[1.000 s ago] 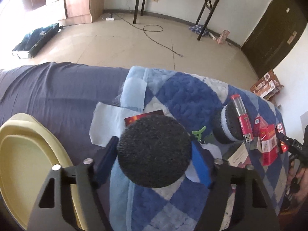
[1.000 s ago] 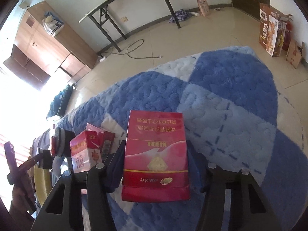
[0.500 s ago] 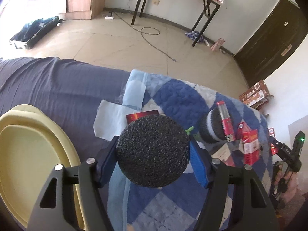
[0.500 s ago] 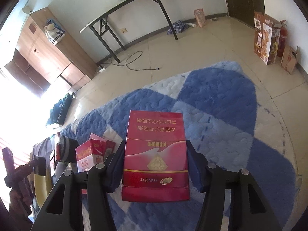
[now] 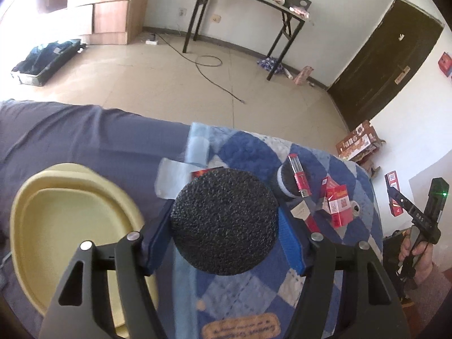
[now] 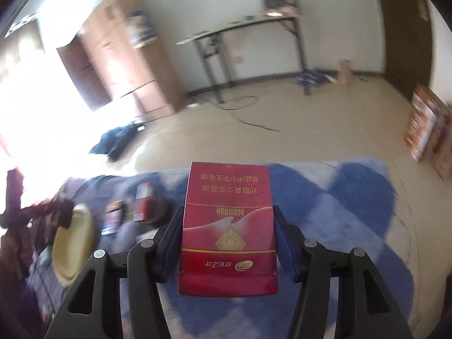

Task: Organize rigid objects
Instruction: 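Carry the puck and box into the yellow tub while both tools open to release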

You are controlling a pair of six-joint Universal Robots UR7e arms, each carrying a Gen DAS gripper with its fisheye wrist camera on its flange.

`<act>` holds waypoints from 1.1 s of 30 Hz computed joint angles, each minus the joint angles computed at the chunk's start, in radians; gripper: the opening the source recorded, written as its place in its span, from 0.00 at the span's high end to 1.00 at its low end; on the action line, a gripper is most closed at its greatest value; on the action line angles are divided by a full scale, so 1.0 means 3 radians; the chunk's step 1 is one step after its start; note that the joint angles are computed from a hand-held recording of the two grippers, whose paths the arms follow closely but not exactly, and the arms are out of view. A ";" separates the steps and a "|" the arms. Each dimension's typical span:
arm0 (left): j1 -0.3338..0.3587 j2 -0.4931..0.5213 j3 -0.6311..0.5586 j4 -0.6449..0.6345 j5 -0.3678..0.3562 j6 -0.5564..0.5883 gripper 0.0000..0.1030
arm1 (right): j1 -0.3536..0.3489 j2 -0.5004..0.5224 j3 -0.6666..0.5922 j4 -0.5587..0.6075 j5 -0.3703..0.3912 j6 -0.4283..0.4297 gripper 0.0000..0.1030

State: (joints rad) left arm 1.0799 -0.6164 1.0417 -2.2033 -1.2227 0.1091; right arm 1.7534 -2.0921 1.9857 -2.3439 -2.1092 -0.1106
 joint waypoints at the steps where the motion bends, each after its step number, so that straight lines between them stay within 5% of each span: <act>1: 0.0001 -0.0054 0.0046 -0.0033 0.0035 0.0029 0.33 | 0.0172 0.0089 -0.0038 0.0048 -0.0004 0.0038 0.45; 4: 0.0009 -0.0259 0.0241 -0.0215 0.0212 0.0170 0.33 | 0.0501 0.0314 -0.0127 0.0135 0.0134 0.0127 0.45; 12: 0.0223 -0.0547 0.0321 -0.0216 0.0560 0.0210 0.33 | 0.0902 0.1114 -0.0401 0.0413 0.0734 0.0190 0.46; 18: 0.0519 -0.0301 -0.0160 -0.0033 0.0616 0.0116 0.33 | 0.1094 0.1982 -0.0370 0.0111 0.0665 -0.0146 0.46; 23: 0.0744 0.0008 -0.0632 0.0268 0.0426 0.0099 0.33 | 0.1192 0.2689 -0.0370 -0.0302 0.0300 -0.0289 0.46; 33: 0.0850 0.0400 -0.1108 0.0586 0.0662 0.0252 0.33 | 0.1112 0.3248 -0.0559 -0.0381 0.0014 -0.0463 0.46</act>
